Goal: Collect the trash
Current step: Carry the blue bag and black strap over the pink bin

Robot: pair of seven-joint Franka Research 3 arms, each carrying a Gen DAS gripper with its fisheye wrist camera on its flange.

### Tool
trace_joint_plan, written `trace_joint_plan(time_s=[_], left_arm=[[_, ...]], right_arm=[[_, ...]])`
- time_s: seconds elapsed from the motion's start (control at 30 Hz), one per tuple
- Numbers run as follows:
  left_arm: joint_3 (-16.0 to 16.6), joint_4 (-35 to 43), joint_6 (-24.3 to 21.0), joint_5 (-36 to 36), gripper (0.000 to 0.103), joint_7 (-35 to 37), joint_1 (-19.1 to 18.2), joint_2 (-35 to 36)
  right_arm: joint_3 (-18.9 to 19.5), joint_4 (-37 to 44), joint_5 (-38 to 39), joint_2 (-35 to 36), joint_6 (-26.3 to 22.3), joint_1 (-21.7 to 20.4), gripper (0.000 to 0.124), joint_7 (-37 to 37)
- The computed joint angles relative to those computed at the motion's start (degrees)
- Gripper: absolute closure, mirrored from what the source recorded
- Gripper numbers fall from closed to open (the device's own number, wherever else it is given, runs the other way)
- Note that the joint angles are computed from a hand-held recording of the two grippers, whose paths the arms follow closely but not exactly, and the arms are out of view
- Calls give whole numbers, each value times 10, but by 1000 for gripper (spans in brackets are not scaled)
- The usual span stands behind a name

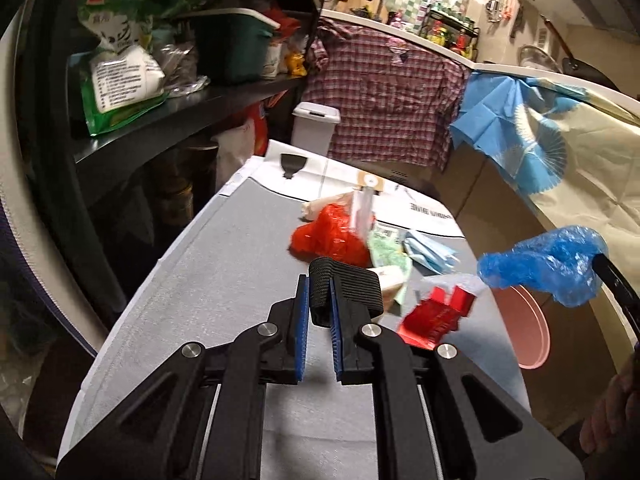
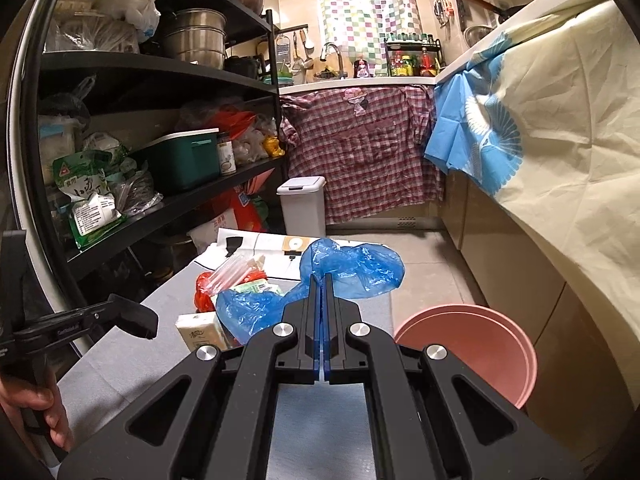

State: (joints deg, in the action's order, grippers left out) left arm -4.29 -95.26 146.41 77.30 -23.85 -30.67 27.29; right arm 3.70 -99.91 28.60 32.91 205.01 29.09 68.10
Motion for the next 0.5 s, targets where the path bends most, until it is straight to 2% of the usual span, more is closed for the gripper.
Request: trace_joint_plan(time_s=[0.37,0.5], left_arm=[[-1,35,5,2,93,33,-19,20],[1,53,5,-6,93,56,-27,31]], right_arm=[[-27,-16,41,-31,-15,11,123,-24],[-42,-18,46,-39,-41,12,123,-39]])
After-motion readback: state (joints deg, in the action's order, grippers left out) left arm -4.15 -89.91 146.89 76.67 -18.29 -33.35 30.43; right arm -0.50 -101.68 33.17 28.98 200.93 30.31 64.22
